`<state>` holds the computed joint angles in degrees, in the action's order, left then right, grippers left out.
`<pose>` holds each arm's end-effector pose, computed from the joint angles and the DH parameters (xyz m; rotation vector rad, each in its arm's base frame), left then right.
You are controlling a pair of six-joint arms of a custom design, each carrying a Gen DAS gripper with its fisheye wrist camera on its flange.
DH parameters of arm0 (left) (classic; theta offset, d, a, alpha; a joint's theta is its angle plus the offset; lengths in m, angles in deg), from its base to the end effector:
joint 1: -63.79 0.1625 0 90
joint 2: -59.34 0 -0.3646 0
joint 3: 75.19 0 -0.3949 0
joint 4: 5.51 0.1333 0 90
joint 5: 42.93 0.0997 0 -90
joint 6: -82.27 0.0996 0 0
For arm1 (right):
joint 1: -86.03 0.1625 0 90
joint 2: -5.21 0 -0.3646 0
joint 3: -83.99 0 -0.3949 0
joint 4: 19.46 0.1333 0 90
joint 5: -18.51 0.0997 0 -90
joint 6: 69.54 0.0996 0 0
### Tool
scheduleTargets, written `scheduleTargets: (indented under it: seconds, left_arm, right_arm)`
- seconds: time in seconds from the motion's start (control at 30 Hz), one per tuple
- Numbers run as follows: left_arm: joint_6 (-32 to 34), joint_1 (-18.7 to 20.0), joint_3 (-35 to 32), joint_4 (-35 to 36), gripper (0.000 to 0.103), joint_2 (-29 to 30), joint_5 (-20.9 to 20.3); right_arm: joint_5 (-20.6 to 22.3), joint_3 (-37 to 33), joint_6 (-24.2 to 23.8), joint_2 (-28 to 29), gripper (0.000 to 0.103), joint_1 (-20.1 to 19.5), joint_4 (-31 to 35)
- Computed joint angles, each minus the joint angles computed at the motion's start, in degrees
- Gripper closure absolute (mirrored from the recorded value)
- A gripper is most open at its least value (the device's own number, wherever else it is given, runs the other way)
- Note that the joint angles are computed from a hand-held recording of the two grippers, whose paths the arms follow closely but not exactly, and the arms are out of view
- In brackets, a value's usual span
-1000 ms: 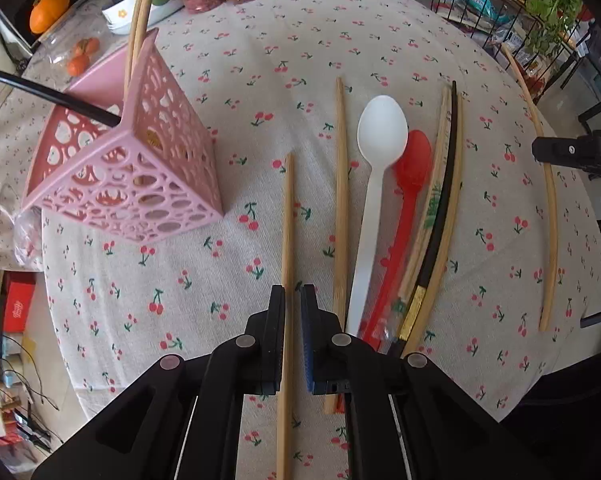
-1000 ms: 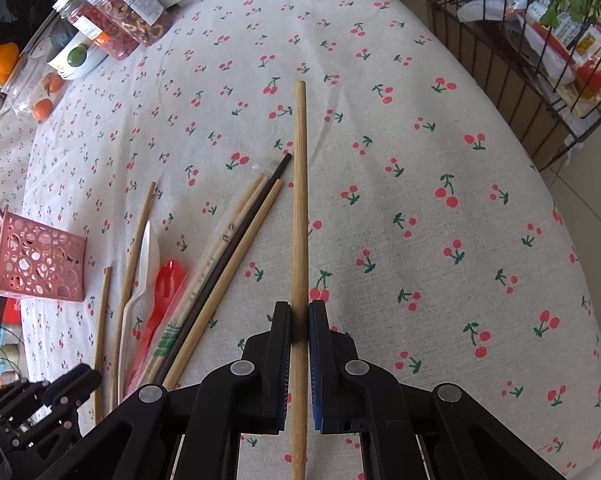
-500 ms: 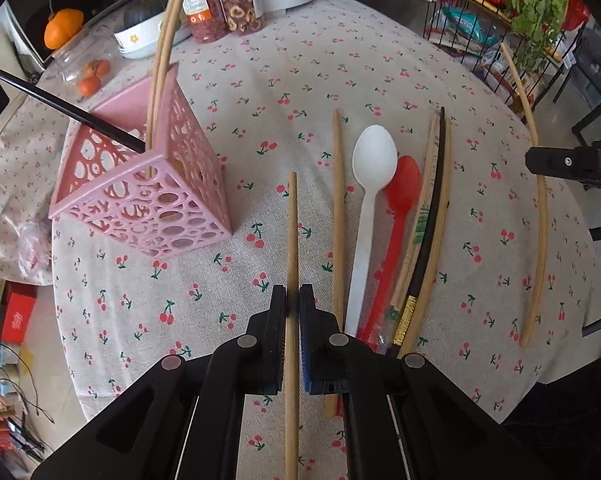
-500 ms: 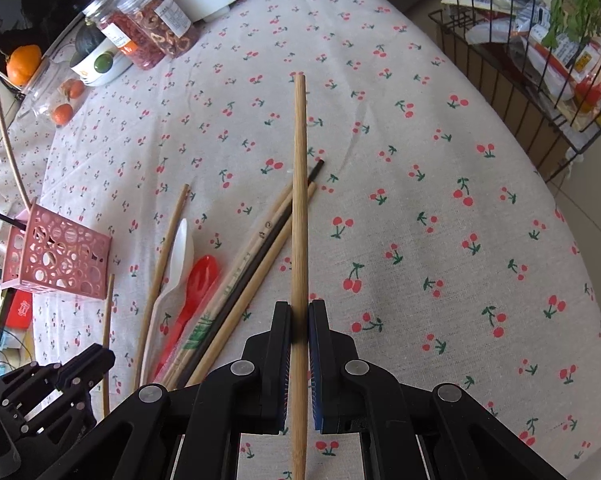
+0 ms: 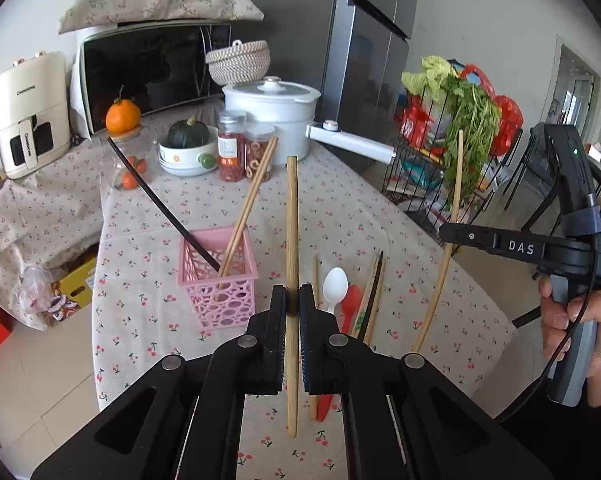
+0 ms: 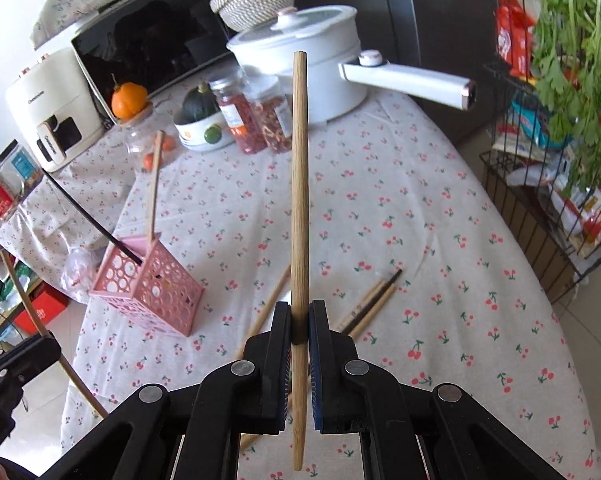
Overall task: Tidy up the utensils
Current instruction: 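Carry the wooden chopstick into the pink basket and open the left tool while the right carries its chopstick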
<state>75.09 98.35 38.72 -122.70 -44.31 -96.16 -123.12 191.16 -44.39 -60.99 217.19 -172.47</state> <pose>-0.2374 -0.3978 0.3992 0.9573 2.4556 -0.7894 0.4107 -0.3860 0.2173 0.1098 -2.3969 1.0215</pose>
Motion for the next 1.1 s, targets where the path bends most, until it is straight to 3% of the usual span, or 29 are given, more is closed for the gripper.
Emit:
scheduleTargets:
  seconds: [0.3,0.47,0.57,0.63,0.83,1.1]
  left_arm:
    - [7.92,-2.70,-4.21,-16.81,0.097,0.92,3.51]
    - [17.46,-2.10,-4.22,-32.42,0.097,4.11,4.75]
    - [24.79,-0.11,-0.77,-45.40,0.097,4.95,3.73]
    - [27.71,1.74,0.26,-49.30,0.097,5.80,2.32]
    - [28.06,6.80,-1.48,-52.39,0.097,10.54,-0.91]
    - [27.91,10.29,-2.76,-50.44,0.097,15.68,0.34]
  right_arm:
    - [-2.19,-7.12,-16.84,8.26,0.098,3.31,-19.98]
    - [-0.69,-10.08,-22.05,11.87,0.098,3.67,-26.32]
    - [0.52,-11.81,-23.27,13.83,0.098,3.59,-27.34]
    - [1.17,-12.67,-23.45,14.87,0.098,3.37,-27.40]
    - [2.41,-14.32,-22.43,16.78,0.098,2.27,-26.61]
    - [2.22,-15.75,-21.76,18.46,0.098,1.80,-26.91]
